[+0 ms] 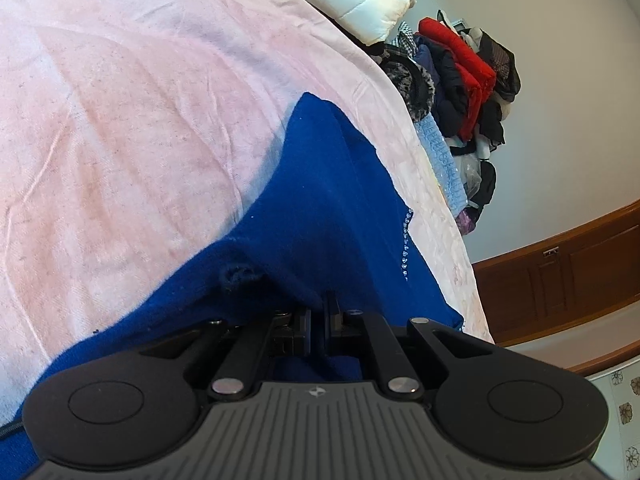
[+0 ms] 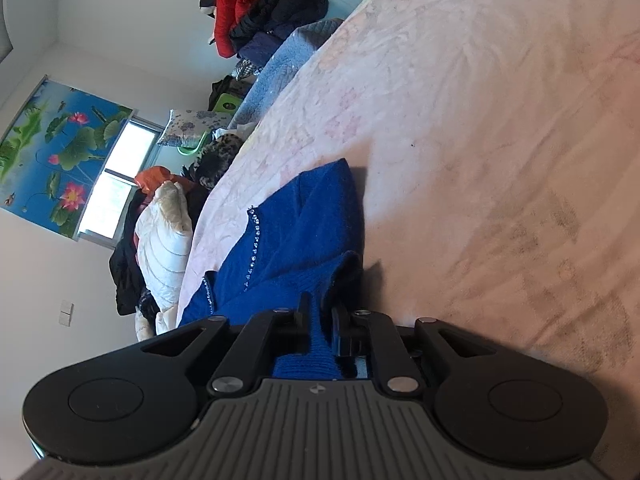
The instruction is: Fold small clothes
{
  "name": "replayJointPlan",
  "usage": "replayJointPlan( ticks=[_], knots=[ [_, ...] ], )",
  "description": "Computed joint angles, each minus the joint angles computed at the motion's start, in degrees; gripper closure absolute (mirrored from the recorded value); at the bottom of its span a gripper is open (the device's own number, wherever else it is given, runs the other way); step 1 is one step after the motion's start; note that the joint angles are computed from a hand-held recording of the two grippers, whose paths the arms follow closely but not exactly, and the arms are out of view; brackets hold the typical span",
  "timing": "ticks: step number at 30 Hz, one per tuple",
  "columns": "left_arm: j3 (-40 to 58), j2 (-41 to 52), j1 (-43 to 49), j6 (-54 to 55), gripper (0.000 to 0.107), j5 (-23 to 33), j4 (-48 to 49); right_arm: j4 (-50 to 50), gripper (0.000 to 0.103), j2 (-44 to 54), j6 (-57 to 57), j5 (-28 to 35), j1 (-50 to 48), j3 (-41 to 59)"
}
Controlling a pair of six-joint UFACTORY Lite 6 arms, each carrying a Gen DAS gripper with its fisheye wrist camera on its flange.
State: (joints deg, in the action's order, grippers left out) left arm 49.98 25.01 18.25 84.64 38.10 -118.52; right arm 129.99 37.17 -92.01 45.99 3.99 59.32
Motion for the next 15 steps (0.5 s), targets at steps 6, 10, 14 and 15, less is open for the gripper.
replayJointPlan(
  ticks=[6, 10, 14, 15],
  knots=[
    [-6.99, -12.54, 3.72, -11.63, 0.101, 0.8, 19.49, 21.05, 0.063, -10.2, -15.96, -0.95, 2.02, -9.4],
    [-11.18, -24.79, -2.01, 6.03, 0.097, -5.22, 8.23, 10.42, 0.06, -8.13, -15.63, -11.31, 8.73, 0.56],
    [6.59, -8.59, -12.74, 30.01, 0.042, -22.86, -14.26, 6.86, 0.055, 0.55, -17.37, -26.8, 16.03, 17.56],
    [12.08, -3.42, -14.47, 36.01, 0.042, -27.18, -19.59, 2.6, 0.05, 3.42, -13.74, -30.09, 16.81, 22.52]
  ],
)
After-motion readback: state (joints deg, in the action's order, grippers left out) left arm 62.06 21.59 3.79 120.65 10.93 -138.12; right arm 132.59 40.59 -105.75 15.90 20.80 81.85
